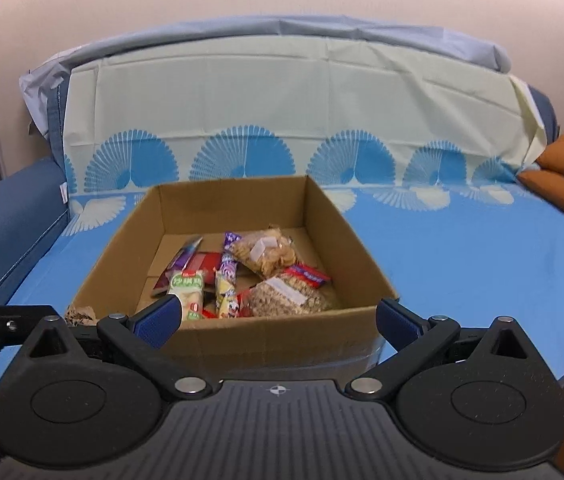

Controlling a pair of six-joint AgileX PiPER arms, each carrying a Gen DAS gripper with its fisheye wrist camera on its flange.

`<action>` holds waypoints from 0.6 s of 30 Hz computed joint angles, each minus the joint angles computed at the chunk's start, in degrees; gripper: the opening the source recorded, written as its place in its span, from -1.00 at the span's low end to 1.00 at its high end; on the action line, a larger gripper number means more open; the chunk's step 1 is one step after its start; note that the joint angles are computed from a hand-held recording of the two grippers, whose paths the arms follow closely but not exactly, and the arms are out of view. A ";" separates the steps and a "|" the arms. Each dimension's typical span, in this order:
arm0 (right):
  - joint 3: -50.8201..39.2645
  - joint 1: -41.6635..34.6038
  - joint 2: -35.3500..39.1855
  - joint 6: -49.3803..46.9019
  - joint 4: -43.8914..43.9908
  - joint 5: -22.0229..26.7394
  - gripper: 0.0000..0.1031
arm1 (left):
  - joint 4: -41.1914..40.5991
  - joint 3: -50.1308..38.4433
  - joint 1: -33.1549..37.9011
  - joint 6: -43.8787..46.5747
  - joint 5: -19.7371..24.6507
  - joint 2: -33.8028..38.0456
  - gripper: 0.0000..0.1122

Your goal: Organize snacks

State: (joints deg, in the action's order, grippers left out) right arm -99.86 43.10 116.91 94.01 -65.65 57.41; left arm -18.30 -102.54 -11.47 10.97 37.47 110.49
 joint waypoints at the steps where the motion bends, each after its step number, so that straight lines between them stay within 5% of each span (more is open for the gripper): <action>1: 0.05 0.04 -0.01 0.22 -0.04 -0.07 0.99 | 0.63 -0.22 -0.13 -0.71 0.30 0.17 0.83; 18: 3.04 0.05 -1.54 2.32 -2.19 -1.52 0.99 | 4.10 -0.54 -2.43 -3.19 0.77 0.63 0.83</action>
State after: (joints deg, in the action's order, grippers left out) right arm -96.83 43.15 115.37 96.33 -67.84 55.90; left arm -14.20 -103.08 -13.89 7.78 38.24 111.12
